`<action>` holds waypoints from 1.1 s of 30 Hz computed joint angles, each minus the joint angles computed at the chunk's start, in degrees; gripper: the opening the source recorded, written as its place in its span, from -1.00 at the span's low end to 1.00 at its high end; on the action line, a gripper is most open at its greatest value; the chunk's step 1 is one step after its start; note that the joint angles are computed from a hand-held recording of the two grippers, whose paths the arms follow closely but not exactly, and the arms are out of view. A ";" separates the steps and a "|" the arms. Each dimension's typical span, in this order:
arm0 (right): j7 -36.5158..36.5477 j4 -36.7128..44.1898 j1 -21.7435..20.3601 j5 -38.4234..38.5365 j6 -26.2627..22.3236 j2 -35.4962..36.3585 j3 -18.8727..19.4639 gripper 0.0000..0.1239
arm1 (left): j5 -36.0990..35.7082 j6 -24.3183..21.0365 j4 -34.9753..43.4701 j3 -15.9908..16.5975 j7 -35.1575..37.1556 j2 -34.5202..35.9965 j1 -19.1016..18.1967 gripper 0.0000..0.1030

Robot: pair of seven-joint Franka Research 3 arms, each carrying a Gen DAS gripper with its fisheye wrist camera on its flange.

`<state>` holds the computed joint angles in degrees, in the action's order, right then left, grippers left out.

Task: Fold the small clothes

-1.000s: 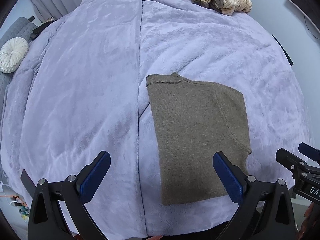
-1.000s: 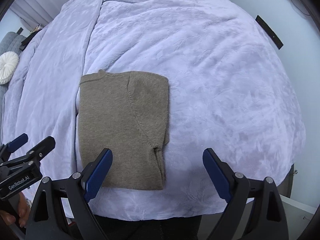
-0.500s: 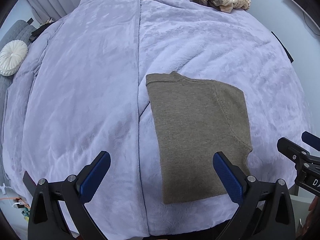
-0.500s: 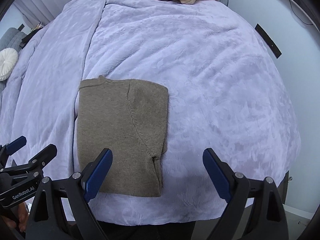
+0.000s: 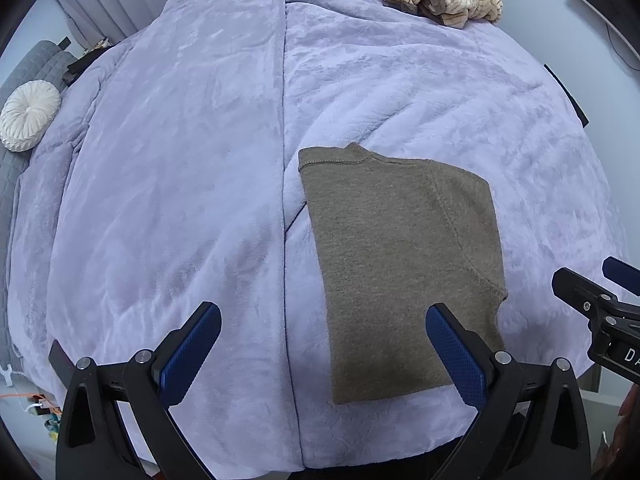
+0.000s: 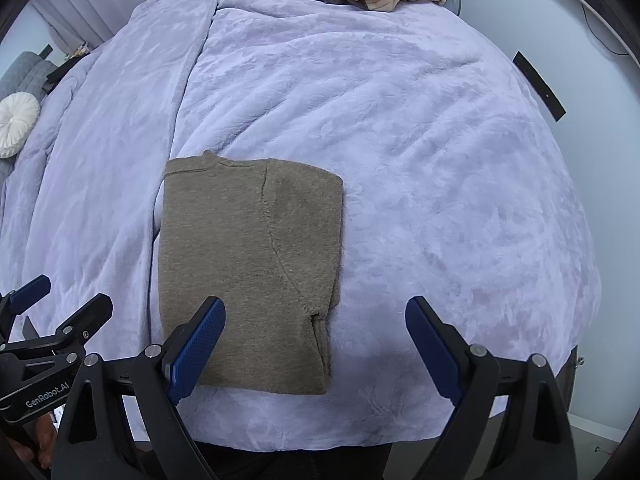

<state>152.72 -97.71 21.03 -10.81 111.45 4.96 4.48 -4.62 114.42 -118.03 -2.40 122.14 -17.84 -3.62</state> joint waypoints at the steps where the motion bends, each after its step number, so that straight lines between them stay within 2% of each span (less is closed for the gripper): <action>1: -0.02 0.06 0.02 -0.07 -0.12 0.03 0.00 0.51 | -0.06 -0.06 0.09 0.00 -0.06 0.00 0.00 1.00; 33: 0.60 2.11 1.04 -1.82 -1.40 0.88 0.04 0.51 | -1.22 -0.08 0.56 0.70 0.72 -0.56 0.54 1.00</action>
<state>153.32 -95.61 22.07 -12.63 110.05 5.84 4.52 -5.85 114.35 -117.47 -1.71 122.86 -18.39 -3.08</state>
